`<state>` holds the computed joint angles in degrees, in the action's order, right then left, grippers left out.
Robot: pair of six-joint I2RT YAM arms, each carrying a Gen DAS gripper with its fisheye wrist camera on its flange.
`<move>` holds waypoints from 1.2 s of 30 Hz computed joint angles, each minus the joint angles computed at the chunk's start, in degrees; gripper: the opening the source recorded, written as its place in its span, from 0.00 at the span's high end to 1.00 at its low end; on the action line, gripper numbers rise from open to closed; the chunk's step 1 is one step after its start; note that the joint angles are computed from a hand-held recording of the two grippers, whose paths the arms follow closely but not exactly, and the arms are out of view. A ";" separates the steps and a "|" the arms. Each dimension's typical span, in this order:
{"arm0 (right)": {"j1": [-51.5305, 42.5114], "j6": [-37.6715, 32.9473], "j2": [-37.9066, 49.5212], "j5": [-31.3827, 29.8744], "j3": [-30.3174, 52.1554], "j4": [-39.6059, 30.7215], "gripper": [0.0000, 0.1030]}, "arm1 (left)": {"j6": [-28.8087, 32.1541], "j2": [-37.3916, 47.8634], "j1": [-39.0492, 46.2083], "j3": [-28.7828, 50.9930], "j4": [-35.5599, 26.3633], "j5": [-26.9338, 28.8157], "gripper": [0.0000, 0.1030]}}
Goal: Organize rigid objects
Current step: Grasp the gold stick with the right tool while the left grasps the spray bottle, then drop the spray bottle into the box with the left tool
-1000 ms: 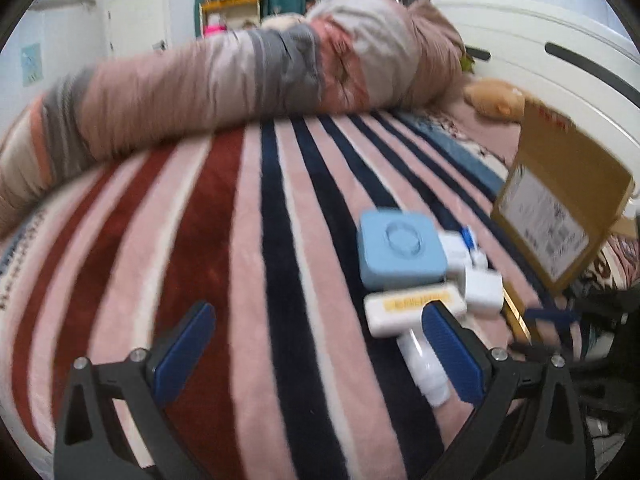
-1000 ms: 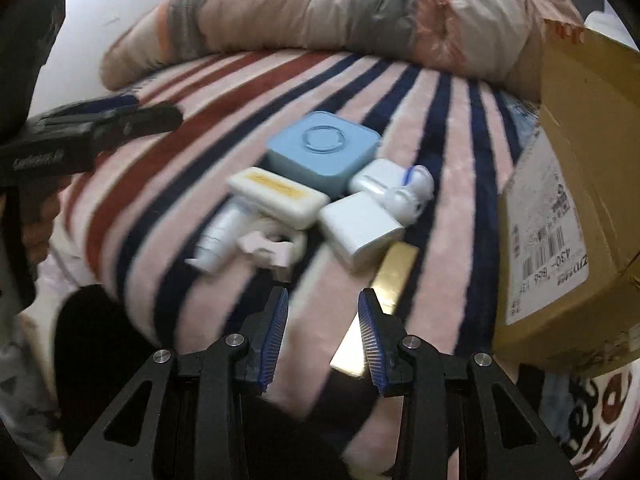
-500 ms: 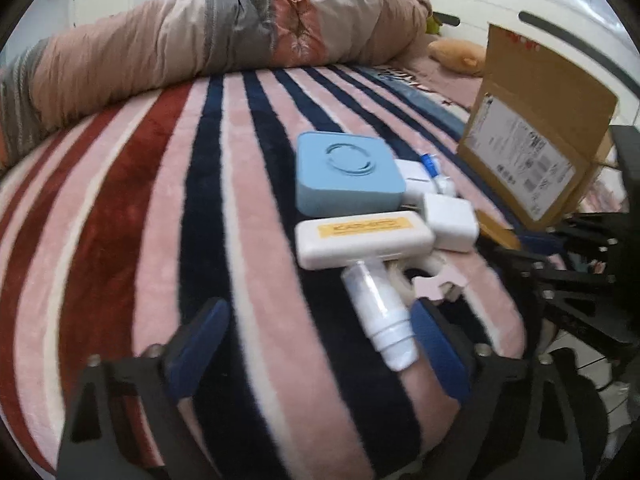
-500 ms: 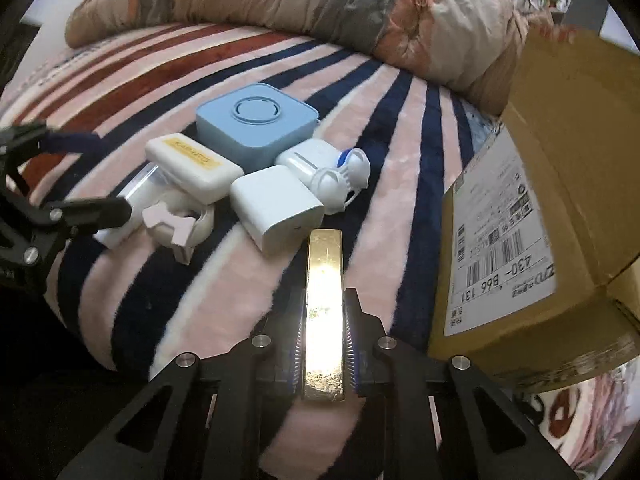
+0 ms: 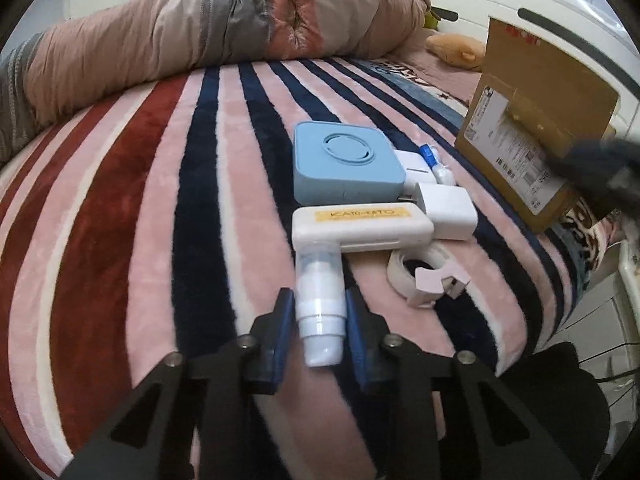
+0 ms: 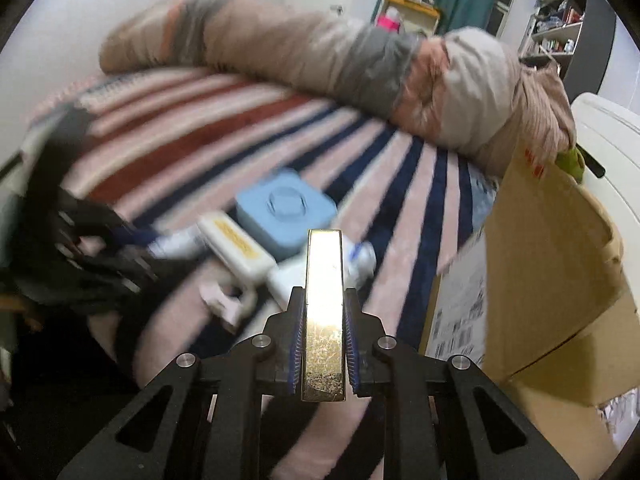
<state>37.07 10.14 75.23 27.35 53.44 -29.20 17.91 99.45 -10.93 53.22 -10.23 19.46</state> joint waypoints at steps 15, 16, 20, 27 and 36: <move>-34.71 -9.13 -5.07 -14.62 11.27 -15.16 0.87 | -0.49 -2.42 -1.56 1.06 -1.50 -3.96 0.79; -35.27 -9.35 -3.45 -13.76 11.17 -15.19 0.87 | -0.25 -3.34 -1.18 1.30 -2.45 -3.64 0.79; -35.34 -8.76 -4.37 -12.12 8.65 -12.95 0.57 | 0.85 -8.76 1.45 4.00 -8.57 0.31 0.79; -24.52 -10.89 -18.11 -19.35 3.30 -6.39 0.54 | 4.66 -13.46 2.55 20.30 -22.53 7.54 0.79; -14.70 -9.32 -8.12 -35.23 -2.22 2.54 0.54 | 7.99 2.47 -11.94 60.37 -48.36 9.76 0.79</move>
